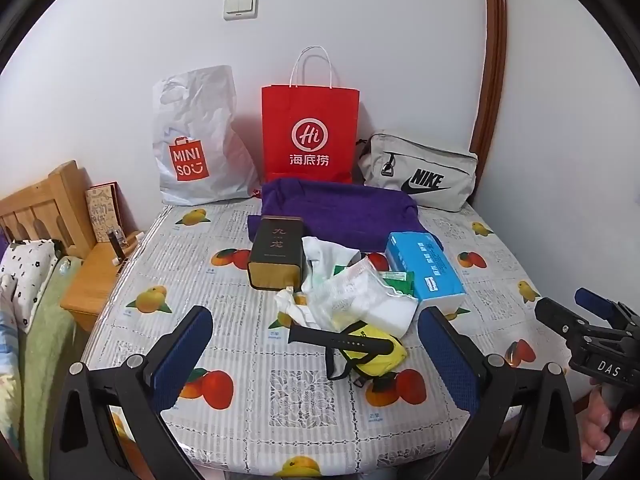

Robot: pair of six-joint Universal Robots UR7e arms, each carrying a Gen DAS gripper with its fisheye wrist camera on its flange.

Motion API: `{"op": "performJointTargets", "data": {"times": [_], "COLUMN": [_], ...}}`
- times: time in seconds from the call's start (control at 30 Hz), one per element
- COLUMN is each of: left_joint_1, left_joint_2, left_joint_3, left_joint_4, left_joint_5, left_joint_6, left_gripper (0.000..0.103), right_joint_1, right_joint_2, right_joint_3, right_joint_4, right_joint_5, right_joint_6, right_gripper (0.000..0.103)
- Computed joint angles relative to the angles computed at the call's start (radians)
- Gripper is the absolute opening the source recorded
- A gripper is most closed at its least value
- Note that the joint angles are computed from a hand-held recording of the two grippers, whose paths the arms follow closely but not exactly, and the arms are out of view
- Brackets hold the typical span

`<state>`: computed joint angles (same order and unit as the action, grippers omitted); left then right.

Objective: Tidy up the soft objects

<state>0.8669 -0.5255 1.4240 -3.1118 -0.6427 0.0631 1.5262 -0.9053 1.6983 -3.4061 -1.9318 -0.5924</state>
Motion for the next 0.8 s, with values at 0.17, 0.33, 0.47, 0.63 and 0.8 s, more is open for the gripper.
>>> {"op": "performJointTargets", "data": {"times": [0.17, 0.33, 0.47, 0.63, 0.8], "left_joint_1": [-0.008, 0.000, -0.003, -0.006, -0.010], "left_joint_2": [0.014, 0.004, -0.002, -0.008, 0.005], "left_joint_3": [0.010, 0.007, 0.003, 0.004, -0.010], "left_joint_4": [-0.058, -0.032, -0.013, -0.006, -0.006], "left_joint_5": [0.022, 0.017, 0.016, 0.013, 0.036], "left_joint_6": [0.027, 0.009, 0.015, 0.024, 0.035], "left_gripper": [0.103, 0.103, 0.103, 0.103, 0.103], "right_joint_1": [-0.002, 0.006, 0.004, 0.004, 0.006], "right_joint_2": [-0.004, -0.005, -0.005, -0.006, -0.008], "right_joint_3": [0.011, 0.006, 0.005, 0.011, 0.011], "right_joint_4": [-0.013, -0.008, -0.002, -0.009, 0.003], "right_joint_5": [0.009, 0.003, 0.014, 0.021, 0.026], "right_joint_6": [0.002, 0.002, -0.002, -0.005, -0.003], "right_gripper": [0.103, 0.103, 0.103, 0.103, 0.103]}}
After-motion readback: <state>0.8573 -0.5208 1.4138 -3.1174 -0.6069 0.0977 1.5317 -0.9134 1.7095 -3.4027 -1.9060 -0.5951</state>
